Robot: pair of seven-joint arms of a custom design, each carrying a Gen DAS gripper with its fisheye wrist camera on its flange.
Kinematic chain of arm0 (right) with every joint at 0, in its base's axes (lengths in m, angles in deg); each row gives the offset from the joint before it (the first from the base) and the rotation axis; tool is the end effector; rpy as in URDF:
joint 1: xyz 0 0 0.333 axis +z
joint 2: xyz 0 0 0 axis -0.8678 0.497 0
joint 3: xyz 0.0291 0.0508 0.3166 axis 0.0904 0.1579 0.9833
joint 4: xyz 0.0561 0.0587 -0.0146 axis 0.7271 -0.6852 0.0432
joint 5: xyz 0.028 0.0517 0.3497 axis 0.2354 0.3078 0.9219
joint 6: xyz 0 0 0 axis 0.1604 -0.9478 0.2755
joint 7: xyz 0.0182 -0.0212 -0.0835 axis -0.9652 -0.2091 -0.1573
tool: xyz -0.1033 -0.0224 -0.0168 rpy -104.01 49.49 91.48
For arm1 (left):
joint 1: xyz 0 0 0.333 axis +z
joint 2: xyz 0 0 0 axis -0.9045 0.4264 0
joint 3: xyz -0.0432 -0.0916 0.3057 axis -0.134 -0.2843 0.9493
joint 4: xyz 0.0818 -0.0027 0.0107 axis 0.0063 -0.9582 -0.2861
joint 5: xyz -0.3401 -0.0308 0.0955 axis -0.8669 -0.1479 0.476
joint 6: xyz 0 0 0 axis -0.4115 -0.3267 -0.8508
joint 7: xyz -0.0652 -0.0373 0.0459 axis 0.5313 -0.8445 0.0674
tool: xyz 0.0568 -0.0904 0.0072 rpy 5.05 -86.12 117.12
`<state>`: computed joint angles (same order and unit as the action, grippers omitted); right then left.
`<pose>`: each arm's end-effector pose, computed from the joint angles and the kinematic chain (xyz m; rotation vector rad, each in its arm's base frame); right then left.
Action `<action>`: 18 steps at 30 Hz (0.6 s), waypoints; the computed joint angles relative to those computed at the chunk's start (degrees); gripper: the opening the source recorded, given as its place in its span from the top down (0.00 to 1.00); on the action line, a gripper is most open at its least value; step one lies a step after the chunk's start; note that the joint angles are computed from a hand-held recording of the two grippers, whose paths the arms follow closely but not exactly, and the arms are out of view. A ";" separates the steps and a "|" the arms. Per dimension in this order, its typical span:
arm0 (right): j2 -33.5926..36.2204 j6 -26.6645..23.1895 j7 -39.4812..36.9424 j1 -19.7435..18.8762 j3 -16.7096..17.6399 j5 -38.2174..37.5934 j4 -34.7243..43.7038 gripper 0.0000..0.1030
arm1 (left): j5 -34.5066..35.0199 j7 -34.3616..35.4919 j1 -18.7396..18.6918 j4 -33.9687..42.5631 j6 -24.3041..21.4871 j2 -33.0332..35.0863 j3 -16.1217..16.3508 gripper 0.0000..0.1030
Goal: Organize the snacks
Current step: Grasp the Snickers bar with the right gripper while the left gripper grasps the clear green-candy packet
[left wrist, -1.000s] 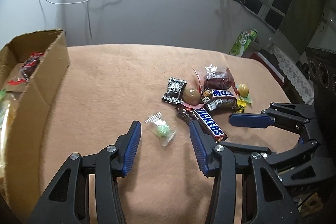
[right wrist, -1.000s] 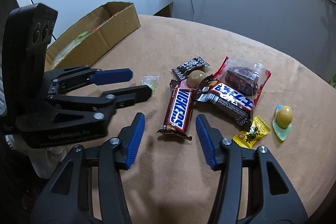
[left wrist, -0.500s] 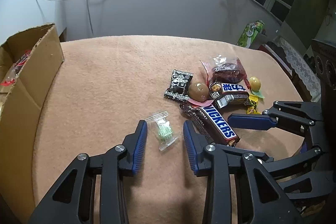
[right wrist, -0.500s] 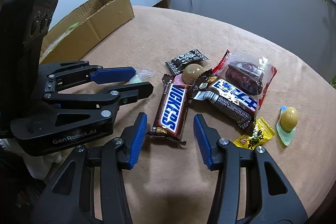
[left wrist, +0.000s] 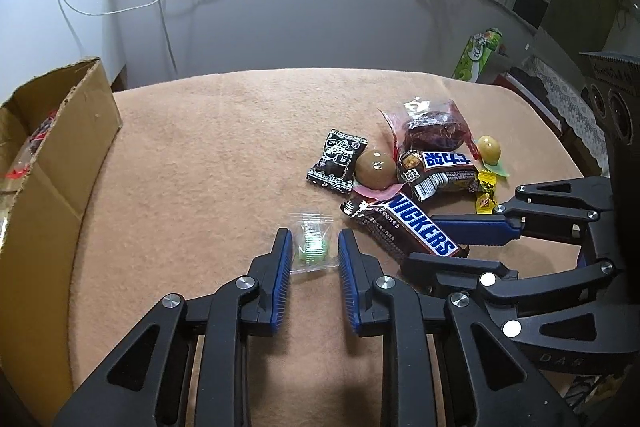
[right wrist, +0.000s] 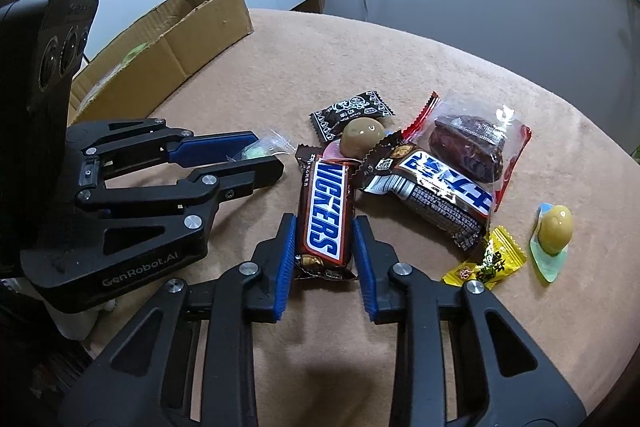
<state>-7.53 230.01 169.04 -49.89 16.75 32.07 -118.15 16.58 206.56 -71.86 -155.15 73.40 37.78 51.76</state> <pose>0.5209 0.1305 0.4286 -1.8013 1.9225 -0.4139 0.6081 -0.2055 0.4346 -1.0336 2.6870 -1.0264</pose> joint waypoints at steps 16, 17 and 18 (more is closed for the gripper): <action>-3.43 -0.39 3.49 1.13 -0.95 -2.72 -2.16 0.72 | -3.71 3.51 1.03 -1.43 -0.08 -1.82 -0.45 0.79; -3.77 -0.41 4.03 1.23 -1.00 -3.30 -2.28 0.72 | -4.30 3.84 1.21 -1.49 -0.18 -1.99 -0.46 0.79; -4.11 -0.47 5.02 1.30 -1.04 -4.37 -2.28 0.72 | -4.90 4.22 1.41 -1.51 -0.37 -2.16 -0.48 0.79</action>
<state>-11.64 229.54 174.06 -48.59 15.71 27.70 -120.43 11.68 210.79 -70.45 -156.65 73.03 35.61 51.29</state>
